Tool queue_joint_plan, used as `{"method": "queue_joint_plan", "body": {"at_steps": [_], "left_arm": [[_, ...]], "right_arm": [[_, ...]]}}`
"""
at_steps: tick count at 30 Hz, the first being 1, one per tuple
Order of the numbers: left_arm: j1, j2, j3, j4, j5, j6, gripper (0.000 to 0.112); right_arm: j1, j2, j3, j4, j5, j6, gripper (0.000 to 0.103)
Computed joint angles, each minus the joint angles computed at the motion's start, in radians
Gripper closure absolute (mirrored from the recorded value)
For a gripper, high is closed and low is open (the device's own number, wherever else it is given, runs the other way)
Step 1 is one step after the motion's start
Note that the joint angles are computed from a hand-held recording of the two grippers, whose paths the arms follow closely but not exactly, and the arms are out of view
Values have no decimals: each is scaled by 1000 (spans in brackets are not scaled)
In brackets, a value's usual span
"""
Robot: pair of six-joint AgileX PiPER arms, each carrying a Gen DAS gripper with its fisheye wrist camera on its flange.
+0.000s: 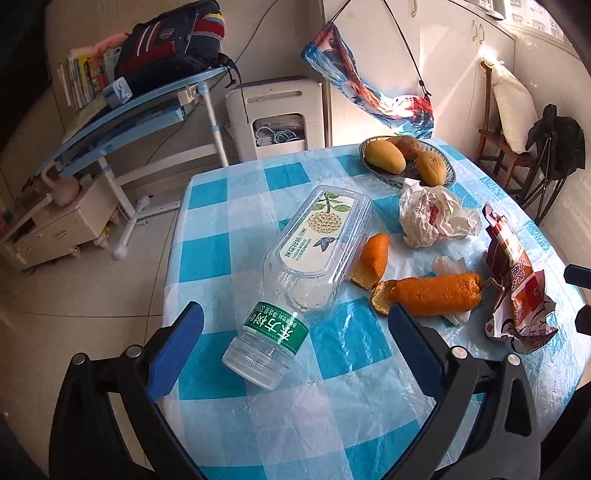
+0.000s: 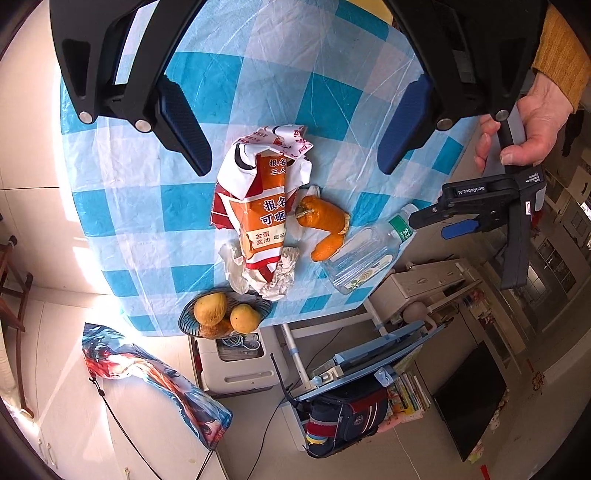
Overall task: Collect trash
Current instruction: 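Close the left gripper around the clear plastic water bottle, then grasp an orange peel with the right gripper while the left gripper holds the bottle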
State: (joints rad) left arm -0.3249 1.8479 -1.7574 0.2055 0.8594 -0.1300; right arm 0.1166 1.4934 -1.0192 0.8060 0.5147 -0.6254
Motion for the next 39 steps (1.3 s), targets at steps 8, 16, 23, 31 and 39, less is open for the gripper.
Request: {"method": "queue_joint_plan", "body": {"at_steps": [8, 16, 23, 31, 39], "left_arm": [[6, 177, -219, -25, 51, 84, 15], [80, 211, -290, -285, 118, 219, 54], [122, 176, -271, -314, 162, 244, 56], [158, 159, -266, -260, 185, 185, 56], [213, 142, -247, -294, 182, 188, 56]], "right_arm": [[-18, 32, 1, 44, -5, -47, 15], [27, -15, 9, 180, -75, -273, 15], [171, 116, -185, -73, -11, -257, 19], [181, 319, -403, -179, 110, -121, 27], [128, 630, -854, -262, 388, 290, 48]]}}
